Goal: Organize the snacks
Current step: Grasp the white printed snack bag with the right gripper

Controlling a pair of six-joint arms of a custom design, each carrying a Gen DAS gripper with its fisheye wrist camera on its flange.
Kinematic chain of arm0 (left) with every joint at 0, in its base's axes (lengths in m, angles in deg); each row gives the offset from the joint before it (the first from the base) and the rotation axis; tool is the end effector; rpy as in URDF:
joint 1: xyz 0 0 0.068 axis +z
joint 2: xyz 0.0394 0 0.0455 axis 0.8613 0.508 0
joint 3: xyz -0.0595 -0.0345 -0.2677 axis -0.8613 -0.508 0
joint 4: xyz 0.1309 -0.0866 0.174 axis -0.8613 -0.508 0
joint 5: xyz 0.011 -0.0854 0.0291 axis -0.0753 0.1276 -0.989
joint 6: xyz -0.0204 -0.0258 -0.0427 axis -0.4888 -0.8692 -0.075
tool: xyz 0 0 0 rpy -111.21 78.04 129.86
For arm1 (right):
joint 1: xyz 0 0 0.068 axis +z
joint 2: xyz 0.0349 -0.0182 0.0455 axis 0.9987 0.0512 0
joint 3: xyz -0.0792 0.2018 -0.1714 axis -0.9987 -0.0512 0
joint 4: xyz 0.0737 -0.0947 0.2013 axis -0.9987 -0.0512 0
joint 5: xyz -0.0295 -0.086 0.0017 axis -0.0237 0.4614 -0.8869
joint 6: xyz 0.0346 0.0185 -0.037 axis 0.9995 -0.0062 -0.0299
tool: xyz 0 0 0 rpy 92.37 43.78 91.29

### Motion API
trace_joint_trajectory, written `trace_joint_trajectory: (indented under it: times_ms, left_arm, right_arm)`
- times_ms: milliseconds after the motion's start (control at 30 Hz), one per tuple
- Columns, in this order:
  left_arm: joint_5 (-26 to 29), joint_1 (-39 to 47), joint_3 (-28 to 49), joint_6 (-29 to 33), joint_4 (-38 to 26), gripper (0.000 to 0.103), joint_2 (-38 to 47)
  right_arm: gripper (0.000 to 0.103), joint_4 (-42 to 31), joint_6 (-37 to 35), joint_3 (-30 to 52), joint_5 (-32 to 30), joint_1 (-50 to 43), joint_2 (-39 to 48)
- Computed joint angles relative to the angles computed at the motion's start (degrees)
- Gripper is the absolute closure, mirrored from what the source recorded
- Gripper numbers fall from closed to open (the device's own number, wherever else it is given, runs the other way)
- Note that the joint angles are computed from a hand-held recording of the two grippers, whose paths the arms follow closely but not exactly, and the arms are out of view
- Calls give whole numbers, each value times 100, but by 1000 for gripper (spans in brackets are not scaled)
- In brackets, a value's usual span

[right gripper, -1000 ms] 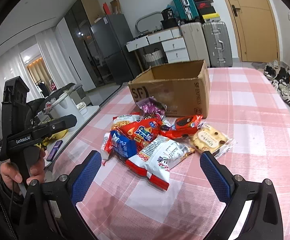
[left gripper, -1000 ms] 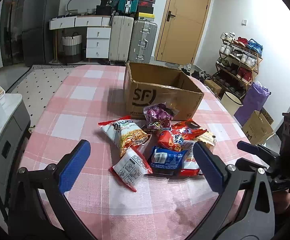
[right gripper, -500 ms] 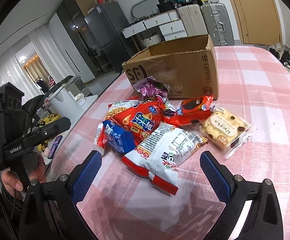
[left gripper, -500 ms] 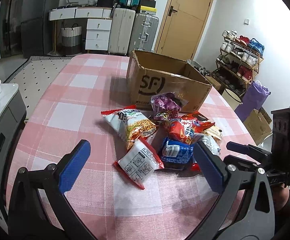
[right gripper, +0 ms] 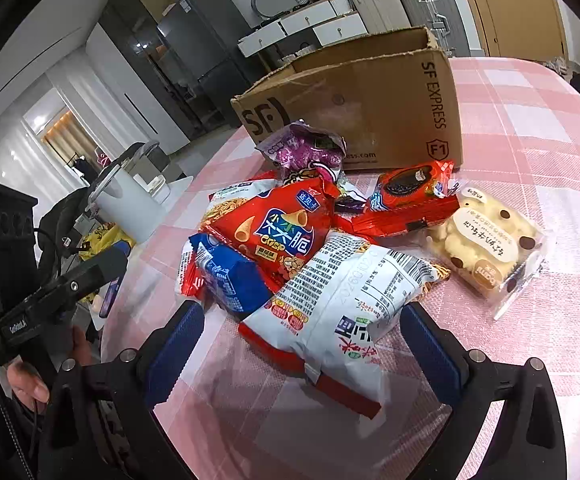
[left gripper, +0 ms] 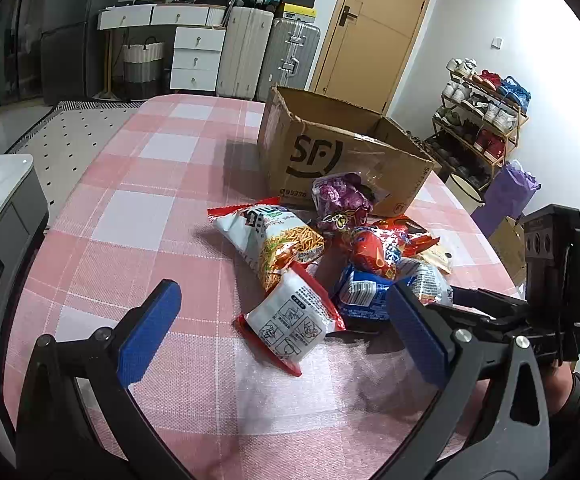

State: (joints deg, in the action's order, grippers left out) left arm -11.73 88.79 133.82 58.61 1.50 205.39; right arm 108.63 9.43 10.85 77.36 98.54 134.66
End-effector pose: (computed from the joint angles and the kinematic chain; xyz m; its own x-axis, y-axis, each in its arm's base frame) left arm 0.3306 0.1554 0.1803 -0.6565 0.2599 -0.7081 0.5828 0.7708 -0.2574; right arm 0.2295 0.0523 0.1124 -0.7314 0.3272 -0.5983 0.0417 0.8972 0.4397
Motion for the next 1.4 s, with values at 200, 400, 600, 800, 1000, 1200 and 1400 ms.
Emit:
trace_joint_trajectory:
  times_ms: [200,400,600,800,1000,1200,1400]
  left_arm:
    - [-76,-56,47,-123,138,1,163]
    - [-147,-87,105,-198,183,1,288]
    - [-233,-134,89,-285,232,1,306]
    - [-271,-112,-9,-234,223,1,200]
    - [-315,-102,-106,-220,250,1,83]
    - [-393,-94,-102,-253,230,1,81]
    - [-543,-164,-2,-278,169,1,187]
  right_arm:
    - [2,86,53,106,-70,-94,226]
    - [13,-11,97,215,8,-86,392]
    - [39,2,37,272,-27,-200,490]
    - [56,322,27,91,-206,-314,527]
    - [57,603,32,-277,-227,-352,231]
    - [57,619,1,-655,-264,-405,-386]
    - [57,385,-47,-981,-256,-390,-1063]
